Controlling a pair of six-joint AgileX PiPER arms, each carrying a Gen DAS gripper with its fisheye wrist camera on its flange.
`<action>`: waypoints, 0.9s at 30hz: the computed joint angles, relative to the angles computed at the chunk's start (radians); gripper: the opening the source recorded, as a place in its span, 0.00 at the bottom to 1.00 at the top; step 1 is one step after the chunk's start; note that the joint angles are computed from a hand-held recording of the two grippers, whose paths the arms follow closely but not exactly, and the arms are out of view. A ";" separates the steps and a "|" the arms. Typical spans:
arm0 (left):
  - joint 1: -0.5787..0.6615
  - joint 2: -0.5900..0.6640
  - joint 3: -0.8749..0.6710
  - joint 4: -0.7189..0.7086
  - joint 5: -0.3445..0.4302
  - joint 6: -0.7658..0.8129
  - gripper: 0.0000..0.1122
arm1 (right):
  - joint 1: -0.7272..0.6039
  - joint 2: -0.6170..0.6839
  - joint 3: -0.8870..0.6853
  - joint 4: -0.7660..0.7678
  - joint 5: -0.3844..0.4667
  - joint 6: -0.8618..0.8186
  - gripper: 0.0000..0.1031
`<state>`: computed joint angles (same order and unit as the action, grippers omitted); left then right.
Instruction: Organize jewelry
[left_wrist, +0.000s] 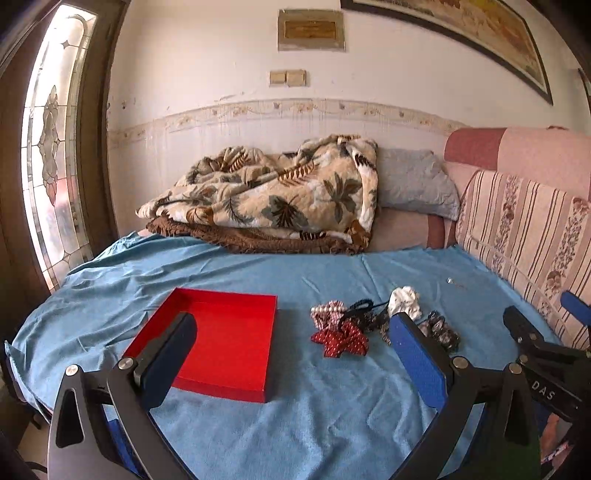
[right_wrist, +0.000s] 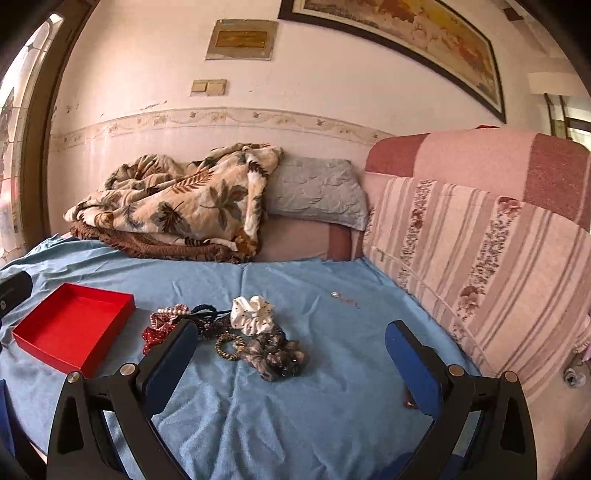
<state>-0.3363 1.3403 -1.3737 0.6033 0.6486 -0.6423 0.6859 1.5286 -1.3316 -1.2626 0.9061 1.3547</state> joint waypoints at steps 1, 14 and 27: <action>0.004 0.011 -0.007 -0.006 0.004 0.008 0.92 | -0.017 0.014 -0.011 0.014 -0.027 -0.025 1.00; 0.032 0.273 -0.172 -0.123 0.084 0.149 0.92 | -0.270 0.218 -0.168 0.397 -0.299 -0.407 1.00; 0.032 0.531 -0.417 -0.215 0.180 0.269 0.92 | -0.403 0.403 -0.358 0.646 -0.321 -0.682 1.00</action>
<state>-0.3047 1.8715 -1.7909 0.3885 0.8287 -0.3728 0.2826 1.9315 -1.6900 -0.6166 0.5847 0.6731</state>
